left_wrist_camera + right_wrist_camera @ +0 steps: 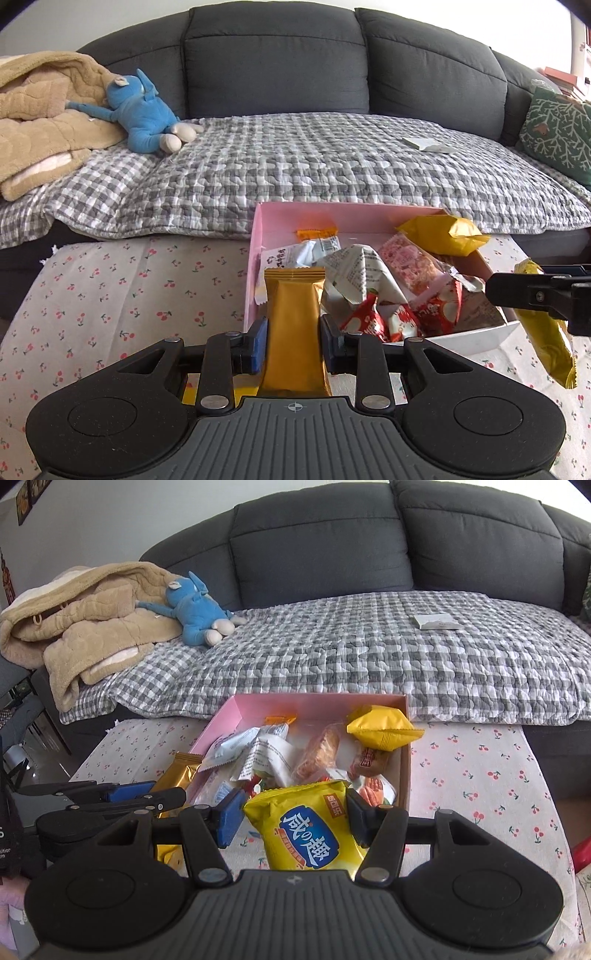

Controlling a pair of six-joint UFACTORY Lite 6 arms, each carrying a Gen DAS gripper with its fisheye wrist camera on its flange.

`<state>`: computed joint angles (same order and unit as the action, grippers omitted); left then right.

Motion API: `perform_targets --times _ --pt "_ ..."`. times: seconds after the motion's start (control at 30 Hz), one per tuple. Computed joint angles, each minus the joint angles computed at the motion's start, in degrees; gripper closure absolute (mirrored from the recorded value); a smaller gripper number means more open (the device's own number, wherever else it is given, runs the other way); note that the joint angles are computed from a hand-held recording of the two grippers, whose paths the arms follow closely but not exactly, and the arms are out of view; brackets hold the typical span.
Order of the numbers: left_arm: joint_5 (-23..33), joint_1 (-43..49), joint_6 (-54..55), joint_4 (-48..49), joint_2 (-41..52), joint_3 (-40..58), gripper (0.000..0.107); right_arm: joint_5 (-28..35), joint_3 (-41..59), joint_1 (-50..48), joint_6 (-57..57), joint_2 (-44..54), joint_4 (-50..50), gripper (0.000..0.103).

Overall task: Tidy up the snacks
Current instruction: 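Carry both snacks into the pink box and open both grippers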

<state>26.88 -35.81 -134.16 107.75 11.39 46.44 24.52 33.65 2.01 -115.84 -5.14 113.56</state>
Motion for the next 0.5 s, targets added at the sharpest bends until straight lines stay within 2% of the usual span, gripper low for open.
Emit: perform_targets --times 0.13,0.3,0.5 --pt "0.25 1.44 1.6 -0.32 4.3 3.9 0.079 -1.24 5.79 2.1 -5.56 6.36 8.43 0.049" --pt "-0.11 3.45 2.33 0.02 9.01 8.46 0.079 -1.12 13.97 3.59 -6.08 13.94 12.49 0.049" --pt "0.32 4.99 2.4 2.7 13.66 12.88 0.079 -3.9 21.59 5.56 -11.53 20.28 18.79 0.049"
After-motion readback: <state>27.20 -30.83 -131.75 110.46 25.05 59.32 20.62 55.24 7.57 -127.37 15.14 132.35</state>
